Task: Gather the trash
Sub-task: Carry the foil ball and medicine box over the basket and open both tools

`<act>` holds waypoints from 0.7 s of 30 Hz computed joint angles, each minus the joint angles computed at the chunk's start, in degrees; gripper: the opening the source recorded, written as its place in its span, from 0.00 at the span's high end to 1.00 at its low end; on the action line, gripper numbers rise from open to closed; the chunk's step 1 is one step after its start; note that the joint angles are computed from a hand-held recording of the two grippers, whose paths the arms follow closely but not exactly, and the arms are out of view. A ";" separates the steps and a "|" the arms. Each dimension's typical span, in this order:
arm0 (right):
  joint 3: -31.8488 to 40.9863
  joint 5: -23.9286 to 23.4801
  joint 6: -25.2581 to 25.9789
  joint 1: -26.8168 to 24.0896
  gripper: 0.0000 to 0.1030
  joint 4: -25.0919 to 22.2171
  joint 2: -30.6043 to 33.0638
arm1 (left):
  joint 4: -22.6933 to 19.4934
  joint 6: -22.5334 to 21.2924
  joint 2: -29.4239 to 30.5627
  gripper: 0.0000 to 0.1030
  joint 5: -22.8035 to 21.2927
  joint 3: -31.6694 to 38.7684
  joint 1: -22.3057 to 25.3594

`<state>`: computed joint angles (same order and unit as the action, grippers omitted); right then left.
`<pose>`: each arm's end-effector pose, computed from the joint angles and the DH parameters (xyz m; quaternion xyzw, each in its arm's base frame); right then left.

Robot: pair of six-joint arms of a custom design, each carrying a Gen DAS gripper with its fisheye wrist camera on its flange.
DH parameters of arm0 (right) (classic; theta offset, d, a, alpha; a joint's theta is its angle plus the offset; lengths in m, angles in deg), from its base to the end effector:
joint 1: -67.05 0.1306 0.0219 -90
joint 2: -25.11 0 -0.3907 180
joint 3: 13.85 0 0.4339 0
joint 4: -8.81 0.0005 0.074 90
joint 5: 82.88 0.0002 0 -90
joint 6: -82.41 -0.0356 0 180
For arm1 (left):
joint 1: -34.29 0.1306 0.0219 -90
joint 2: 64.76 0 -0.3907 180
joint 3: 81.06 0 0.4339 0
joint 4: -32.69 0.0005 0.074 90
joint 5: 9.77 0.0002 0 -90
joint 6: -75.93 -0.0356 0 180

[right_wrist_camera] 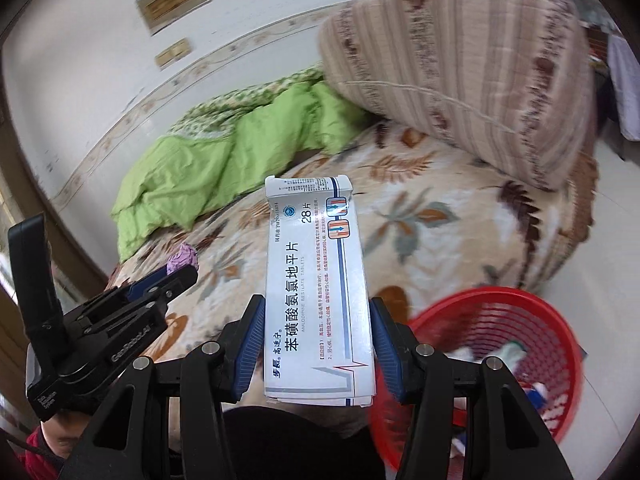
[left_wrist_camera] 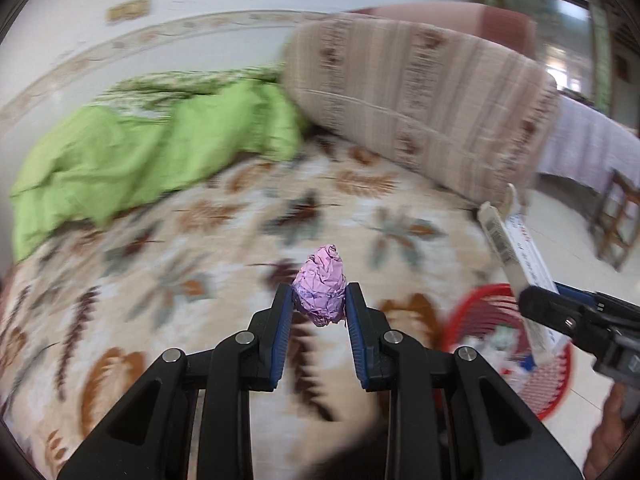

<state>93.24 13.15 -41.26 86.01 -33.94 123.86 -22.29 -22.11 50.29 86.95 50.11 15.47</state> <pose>0.5696 0.1912 0.5177 0.1374 0.8730 0.1647 0.4380 0.6508 -0.2267 0.5363 0.2338 0.8700 -0.0931 0.4240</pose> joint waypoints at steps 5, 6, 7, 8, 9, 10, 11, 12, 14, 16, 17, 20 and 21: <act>-6.64 1.70 -4.32 -3.64 0.46 -0.26 -5.95 | -9.57 -1.29 5.22 0.75 9.88 8.47 -3.38; -8.02 2.17 -5.10 -4.42 0.46 -0.30 -7.06 | -11.74 -1.33 6.62 0.75 11.53 10.59 -3.85; -8.83 2.32 -5.73 -5.03 0.46 -0.39 -7.72 | -14.28 -1.43 8.25 0.75 13.37 13.05 -4.34; -10.06 2.11 -6.63 -5.86 0.46 -0.42 -8.64 | -16.00 -1.46 9.40 0.75 14.45 14.76 -4.81; -10.86 2.05 -7.29 -6.37 0.46 -0.33 -9.21 | -17.41 -1.53 10.48 0.75 15.20 16.19 -5.37; -11.77 1.93 -7.99 -6.92 0.46 -0.18 -9.83 | -18.58 -1.90 11.38 0.75 15.67 17.37 -5.79; -12.21 1.64 -8.41 -7.35 0.46 -0.20 -10.01 | -19.97 -2.64 12.31 0.75 16.20 18.57 -6.24; -12.52 1.46 -8.66 -7.61 0.46 -0.27 -10.15 | -20.88 -3.19 12.86 0.75 16.59 19.11 -6.73; -13.19 0.93 -8.87 -8.05 0.45 -0.56 -10.28 | -22.48 -3.75 13.85 0.70 16.97 19.95 -7.54; -13.24 -0.51 -9.35 -8.57 0.43 -1.69 -9.75 | -23.26 -3.33 14.28 0.52 16.97 20.15 -7.72; -13.42 -0.92 -10.03 -8.77 0.43 -2.52 -9.64 | -23.05 -3.00 14.24 0.50 16.55 19.91 -7.73; -13.60 0.61 -10.44 -8.61 0.39 -3.95 -9.94 | -21.50 -3.12 12.96 0.48 15.54 17.85 -7.47; -13.67 1.77 -10.25 -8.27 0.38 -4.34 -10.25 | -20.45 -2.90 12.15 0.45 14.98 16.85 -7.18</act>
